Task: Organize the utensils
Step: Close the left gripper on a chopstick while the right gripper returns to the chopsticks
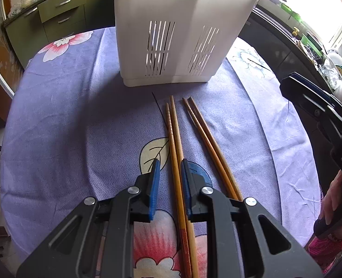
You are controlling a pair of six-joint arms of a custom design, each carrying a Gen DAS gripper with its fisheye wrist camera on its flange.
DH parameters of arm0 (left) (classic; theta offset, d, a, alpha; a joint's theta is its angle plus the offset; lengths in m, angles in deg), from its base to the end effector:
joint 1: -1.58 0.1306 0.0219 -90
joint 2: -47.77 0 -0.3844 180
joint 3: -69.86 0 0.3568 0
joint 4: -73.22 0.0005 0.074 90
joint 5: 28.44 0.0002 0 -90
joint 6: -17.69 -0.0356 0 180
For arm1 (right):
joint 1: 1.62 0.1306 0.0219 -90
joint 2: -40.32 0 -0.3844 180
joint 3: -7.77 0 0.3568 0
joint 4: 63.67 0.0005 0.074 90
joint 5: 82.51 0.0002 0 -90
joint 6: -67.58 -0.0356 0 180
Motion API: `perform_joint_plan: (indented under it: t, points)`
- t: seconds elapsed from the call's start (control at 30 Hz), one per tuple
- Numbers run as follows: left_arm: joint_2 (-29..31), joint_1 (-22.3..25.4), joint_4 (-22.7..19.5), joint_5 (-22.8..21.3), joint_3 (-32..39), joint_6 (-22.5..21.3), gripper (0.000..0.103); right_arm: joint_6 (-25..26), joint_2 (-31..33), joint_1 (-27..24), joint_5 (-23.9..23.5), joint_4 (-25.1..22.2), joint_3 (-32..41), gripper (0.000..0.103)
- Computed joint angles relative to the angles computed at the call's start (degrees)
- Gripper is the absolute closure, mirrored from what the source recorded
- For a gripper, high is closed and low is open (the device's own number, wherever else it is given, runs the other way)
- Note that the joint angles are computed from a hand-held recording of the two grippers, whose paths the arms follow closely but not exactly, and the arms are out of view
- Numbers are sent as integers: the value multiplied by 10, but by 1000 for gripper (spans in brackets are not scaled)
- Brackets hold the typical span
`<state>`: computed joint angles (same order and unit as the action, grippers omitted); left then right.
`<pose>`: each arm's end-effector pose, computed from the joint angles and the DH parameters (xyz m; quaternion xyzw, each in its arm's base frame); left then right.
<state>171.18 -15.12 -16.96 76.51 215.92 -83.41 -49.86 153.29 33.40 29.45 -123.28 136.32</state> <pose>0.5758 -0.1829 0.4886 0.2582 0.9379 -0.1369 0.1867 0.4931 0.3286 0.5058 0.0145 0.9067 0.0488 0.4187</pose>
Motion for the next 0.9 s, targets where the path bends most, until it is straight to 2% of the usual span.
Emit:
perform_joint_plan:
  t: [0.53,0.73,0.83,0.9]
  points:
    - [57,-19,-45,-65,84,-4,85,-5,-9,-6,-12,7,-10,74]
    - [49,-25,-28,-83,68,-12,85,-5,-8,-7,-18,6,-10,74]
    - [34,-22,-13,-86,41,-22,94,-1,3,-6,-28,-6,0,74]
    - [27,-17,-9,-80,30,-27,96,2,14,-7,-38,-16,8,71]
